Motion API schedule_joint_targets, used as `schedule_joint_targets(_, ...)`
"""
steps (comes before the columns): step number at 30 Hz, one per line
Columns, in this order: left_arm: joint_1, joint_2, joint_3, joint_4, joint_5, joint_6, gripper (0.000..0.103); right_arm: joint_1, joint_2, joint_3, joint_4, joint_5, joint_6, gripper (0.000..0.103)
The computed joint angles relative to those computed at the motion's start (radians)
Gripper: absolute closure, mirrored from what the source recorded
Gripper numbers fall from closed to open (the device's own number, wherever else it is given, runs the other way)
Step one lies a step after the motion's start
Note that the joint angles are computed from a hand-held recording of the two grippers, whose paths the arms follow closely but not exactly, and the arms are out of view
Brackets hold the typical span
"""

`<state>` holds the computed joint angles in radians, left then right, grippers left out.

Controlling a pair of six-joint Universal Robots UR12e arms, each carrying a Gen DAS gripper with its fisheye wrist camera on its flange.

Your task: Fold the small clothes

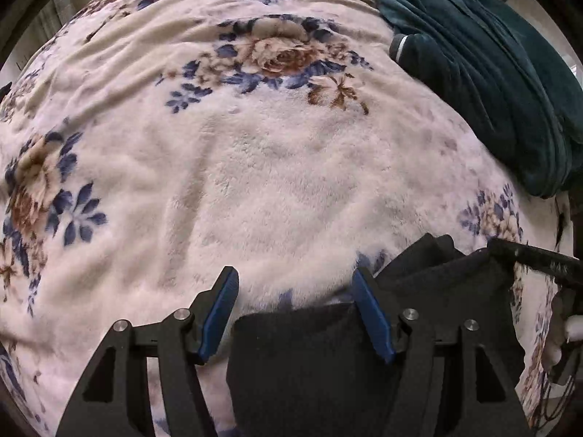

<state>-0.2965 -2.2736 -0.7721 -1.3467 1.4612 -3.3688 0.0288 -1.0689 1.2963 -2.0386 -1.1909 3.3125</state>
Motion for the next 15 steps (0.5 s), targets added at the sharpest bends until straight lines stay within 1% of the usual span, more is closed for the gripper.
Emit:
schedule_joint_targets(1, 0.0, 0.003, -0.008, 0.006, -0.002, -0.004, 0.04, 0.001, 0.0, 0.006, -0.034, -0.007, 0.029, 0.096)
schedule_joint_targets(2, 0.002, 0.007, -0.016, 0.011, -0.007, -0.01, 0.04, 0.008, 0.0, 0.01, -0.072, -0.042, 0.055, 0.096)
schedule_joint_targets(4, 0.006, 0.015, -0.029, 0.021, -0.028, -0.026, 0.04, 0.004, -0.007, 0.023, -0.121, -0.045, 0.1, 0.096)
schedule_joint_targets(5, 0.009, 0.027, -0.048, 0.041, -0.041, -0.037, 0.04, -0.003, -0.011, 0.028, -0.135, -0.033, 0.121, 0.096)
schedule_joint_targets(6, 0.01, 0.034, -0.057, 0.049, -0.041, -0.043, 0.04, -0.011, -0.014, 0.029, -0.126, -0.011, 0.129, 0.095)
schedule_joint_targets(7, 0.012, 0.048, -0.075, 0.067, -0.044, -0.051, 0.041, -0.021, -0.013, 0.018, -0.076, 0.026, 0.135, 0.091)
schedule_joint_targets(8, 0.015, 0.067, -0.101, 0.096, -0.047, -0.061, 0.041, -0.03, -0.012, 0.01, -0.031, 0.057, 0.127, 0.079)
schedule_joint_targets(9, 0.019, 0.088, -0.132, 0.129, -0.047, -0.077, 0.041, -0.041, -0.017, 0.017, -0.01, 0.1, 0.121, 0.074)
schedule_joint_targets(10, 0.023, 0.101, -0.154, 0.151, -0.059, -0.093, 0.041, -0.049, -0.029, 0.037, -0.03, 0.123, 0.116, 0.056)
schedule_joint_targets(11, 0.032, 0.12, -0.19, 0.185, -0.098, -0.126, 0.041, -0.052, -0.035, 0.048, -0.043, 0.129, 0.11, 0.034)
schedule_joint_targets(12, 0.042, 0.134, -0.222, 0.212, -0.147, -0.17, 0.041, -0.052, -0.04, 0.055, -0.047, 0.123, 0.097, 0.027)
schedule_joint_targets(14, 0.062, 0.153, -0.284, 0.271, -0.25, -0.26, 0.041, -0.049, -0.054, 0.078, -0.097, 0.071, 0.123, 0.025)
schedule_joint_targets(15, 0.065, 0.158, -0.306, 0.302, -0.261, -0.287, 0.042, -0.054, -0.06, 0.093, -0.123, 0.091, 0.129, 0.025)
